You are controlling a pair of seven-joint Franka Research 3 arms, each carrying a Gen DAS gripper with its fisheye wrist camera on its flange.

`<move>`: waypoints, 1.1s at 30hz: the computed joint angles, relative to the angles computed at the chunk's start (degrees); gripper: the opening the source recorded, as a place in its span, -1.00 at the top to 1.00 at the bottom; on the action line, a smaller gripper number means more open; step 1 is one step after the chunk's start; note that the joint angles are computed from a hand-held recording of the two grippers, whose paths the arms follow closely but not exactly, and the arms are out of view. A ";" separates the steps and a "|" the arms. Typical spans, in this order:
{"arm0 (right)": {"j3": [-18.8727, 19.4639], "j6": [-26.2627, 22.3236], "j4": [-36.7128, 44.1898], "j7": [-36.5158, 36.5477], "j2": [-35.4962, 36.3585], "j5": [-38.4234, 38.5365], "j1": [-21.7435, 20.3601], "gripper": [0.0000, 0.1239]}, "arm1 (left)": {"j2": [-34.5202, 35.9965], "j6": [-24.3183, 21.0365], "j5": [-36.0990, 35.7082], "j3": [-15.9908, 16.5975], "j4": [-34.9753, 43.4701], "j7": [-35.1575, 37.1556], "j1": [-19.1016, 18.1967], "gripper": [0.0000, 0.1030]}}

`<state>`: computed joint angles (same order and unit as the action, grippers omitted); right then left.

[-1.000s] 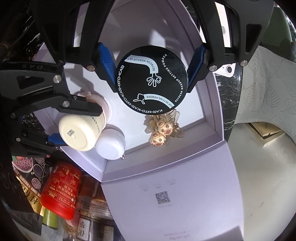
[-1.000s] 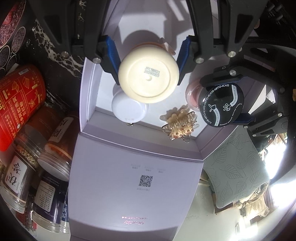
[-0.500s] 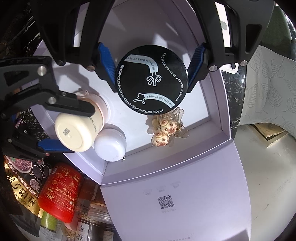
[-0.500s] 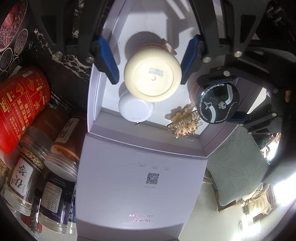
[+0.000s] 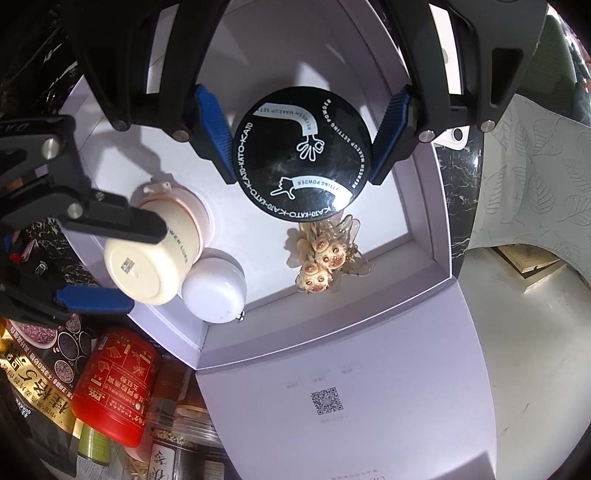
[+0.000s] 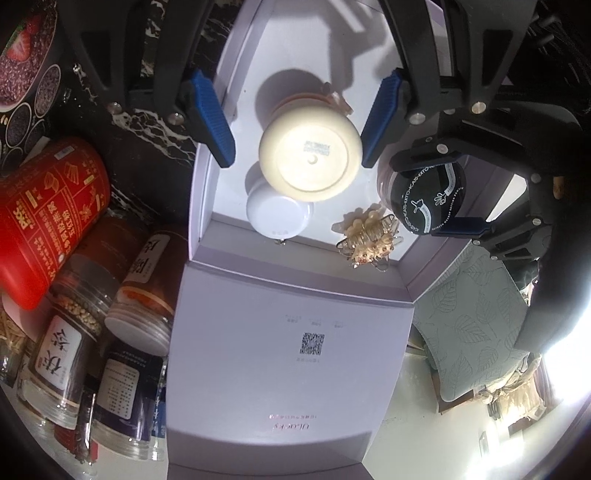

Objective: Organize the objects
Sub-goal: 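Open both tools to release the black powder jar and ivory jar, then withdraw both tools up out of the gift box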

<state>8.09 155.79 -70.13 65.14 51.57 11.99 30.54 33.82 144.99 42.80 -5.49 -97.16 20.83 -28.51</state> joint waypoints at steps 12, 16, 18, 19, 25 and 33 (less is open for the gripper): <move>1.16 3.36 -5.00 -0.17 -3.71 1.72 -0.91 -0.17 | -2.36 -3.99 2.27 -0.05 -0.23 -3.25 -1.87 -0.35; 1.09 4.93 -7.95 0.07 -6.00 2.12 -1.08 -0.19 | -4.38 -4.91 3.67 -0.43 -1.65 -4.00 -1.50 -0.35; 0.88 5.91 -9.72 0.26 -7.38 2.11 -1.01 -0.21 | -4.47 -5.51 4.16 -0.71 -1.17 -4.25 -1.56 -0.35; 0.77 6.68 -10.92 0.28 -8.25 2.02 -0.96 -0.21 | -5.06 -5.71 4.54 -0.85 -1.55 -4.67 -1.69 -0.35; 1.43 9.91 -16.51 -0.47 -12.72 2.27 -1.57 -0.24 | -8.09 -6.29 6.87 -2.01 -4.22 -7.42 -2.15 -0.43; 2.02 14.01 -23.94 -0.77 -18.61 2.98 -1.95 -0.27 | -11.87 -11.59 10.38 -3.76 -5.97 -10.95 -3.39 -0.60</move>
<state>10.11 169.80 -94.07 64.38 32.95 14.97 28.59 21.95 133.40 53.18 -9.26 -103.13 9.88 -31.89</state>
